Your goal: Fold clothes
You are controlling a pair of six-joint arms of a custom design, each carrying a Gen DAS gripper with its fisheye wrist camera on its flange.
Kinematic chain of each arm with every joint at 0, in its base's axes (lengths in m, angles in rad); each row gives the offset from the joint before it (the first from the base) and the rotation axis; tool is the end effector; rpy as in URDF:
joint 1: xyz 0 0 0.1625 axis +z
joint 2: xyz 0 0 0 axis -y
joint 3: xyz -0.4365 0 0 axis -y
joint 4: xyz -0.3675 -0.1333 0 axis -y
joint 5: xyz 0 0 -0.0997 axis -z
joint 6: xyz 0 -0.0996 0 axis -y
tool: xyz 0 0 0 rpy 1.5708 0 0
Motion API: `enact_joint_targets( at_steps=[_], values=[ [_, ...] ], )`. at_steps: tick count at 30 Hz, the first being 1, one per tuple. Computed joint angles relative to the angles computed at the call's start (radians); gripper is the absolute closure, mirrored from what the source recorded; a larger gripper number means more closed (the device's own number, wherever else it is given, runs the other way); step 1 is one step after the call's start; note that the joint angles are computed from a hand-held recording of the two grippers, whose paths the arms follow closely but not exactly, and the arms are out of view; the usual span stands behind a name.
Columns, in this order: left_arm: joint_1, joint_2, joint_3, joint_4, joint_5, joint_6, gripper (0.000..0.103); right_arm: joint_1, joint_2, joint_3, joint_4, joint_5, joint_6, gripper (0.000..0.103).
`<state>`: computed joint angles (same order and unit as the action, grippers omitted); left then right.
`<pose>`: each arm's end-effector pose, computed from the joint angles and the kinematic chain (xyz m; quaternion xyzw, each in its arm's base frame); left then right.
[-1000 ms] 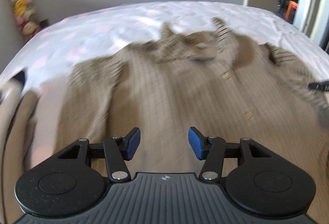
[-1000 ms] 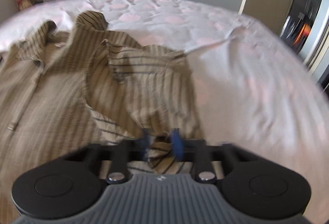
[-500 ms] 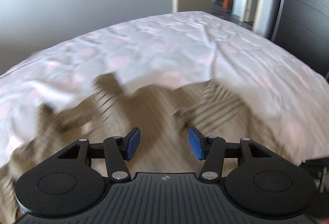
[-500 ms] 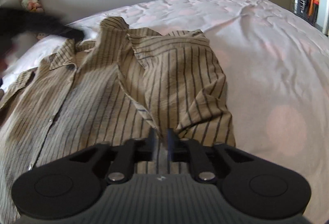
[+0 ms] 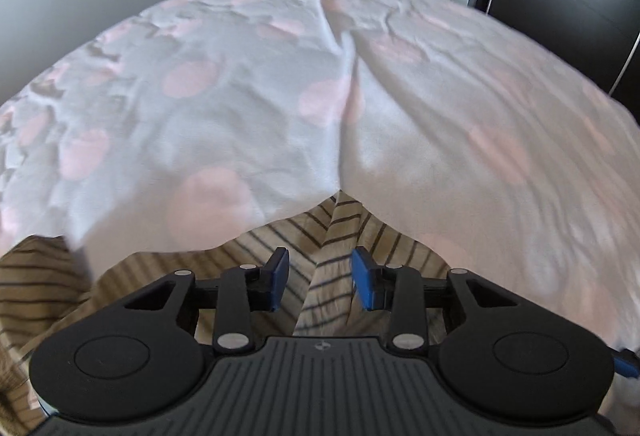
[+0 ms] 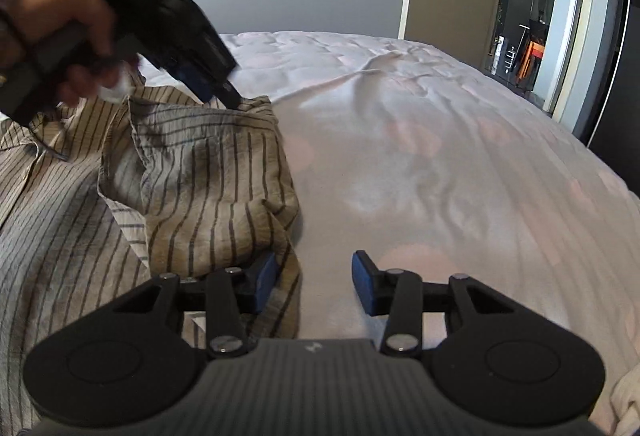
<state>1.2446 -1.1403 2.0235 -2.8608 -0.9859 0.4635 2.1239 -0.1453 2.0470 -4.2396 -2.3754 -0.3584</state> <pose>0.0054 -0.5717 0.2384 0.3070 0.8880 -0.1736 0.2950 0.2794 -0.3354 -0.1024 0.2440 -0.8307 0.3780 0.3279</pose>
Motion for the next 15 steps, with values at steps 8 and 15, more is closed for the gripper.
enact_joint_targets(
  at_steps=[8, 15],
  values=[
    [-0.006, 0.068, 0.041, -0.167, -0.009, 0.121, 0.095, -0.041, 0.008, 0.031, -0.051, 0.078, 0.035, 0.051],
    [-0.037, 0.117, -0.012, -0.239, 0.054, 0.276, 0.103, -0.043, 0.009, 0.044, -0.064, 0.1, 0.041, 0.048]
  ],
)
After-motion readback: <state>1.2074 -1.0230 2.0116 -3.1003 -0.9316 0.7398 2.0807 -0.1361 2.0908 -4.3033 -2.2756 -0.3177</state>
